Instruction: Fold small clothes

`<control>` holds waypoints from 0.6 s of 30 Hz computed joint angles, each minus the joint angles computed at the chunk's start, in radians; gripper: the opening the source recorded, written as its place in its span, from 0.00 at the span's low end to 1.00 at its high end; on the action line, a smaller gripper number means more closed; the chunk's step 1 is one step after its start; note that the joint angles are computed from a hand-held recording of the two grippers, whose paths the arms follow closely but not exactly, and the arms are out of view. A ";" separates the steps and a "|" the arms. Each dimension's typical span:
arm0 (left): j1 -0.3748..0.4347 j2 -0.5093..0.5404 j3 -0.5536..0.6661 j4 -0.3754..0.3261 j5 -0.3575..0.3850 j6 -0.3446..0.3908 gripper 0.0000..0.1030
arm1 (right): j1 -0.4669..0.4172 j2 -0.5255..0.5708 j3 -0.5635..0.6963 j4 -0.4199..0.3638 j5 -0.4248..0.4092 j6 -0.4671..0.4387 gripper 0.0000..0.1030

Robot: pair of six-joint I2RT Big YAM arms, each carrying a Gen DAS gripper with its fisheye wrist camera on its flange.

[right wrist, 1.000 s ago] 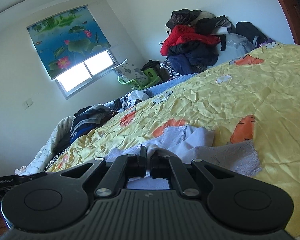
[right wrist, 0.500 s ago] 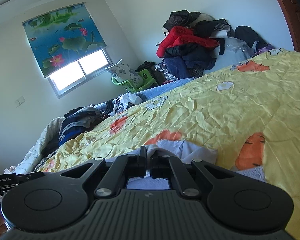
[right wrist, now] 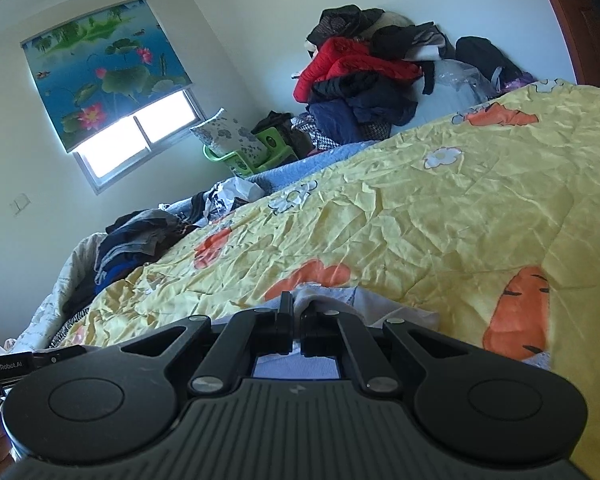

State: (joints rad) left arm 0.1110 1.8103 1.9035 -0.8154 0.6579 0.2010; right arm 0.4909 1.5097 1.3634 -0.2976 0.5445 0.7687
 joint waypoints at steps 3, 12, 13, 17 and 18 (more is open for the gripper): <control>-0.012 0.037 0.047 -0.025 -0.027 0.000 0.03 | -0.014 0.025 0.028 -0.018 -0.015 -0.001 0.05; -0.038 0.147 0.183 -0.146 -0.056 -0.057 0.03 | -0.057 0.112 0.127 -0.127 -0.065 0.026 0.05; -0.039 0.155 0.192 -0.154 -0.059 -0.062 0.03 | -0.060 0.120 0.135 -0.138 -0.069 0.030 0.05; -0.040 0.194 0.254 -0.209 -0.065 -0.079 0.03 | -0.073 0.137 0.148 -0.170 -0.101 0.060 0.06; -0.038 0.211 0.283 -0.235 -0.061 -0.096 0.03 | -0.078 0.139 0.150 -0.176 -0.112 0.076 0.14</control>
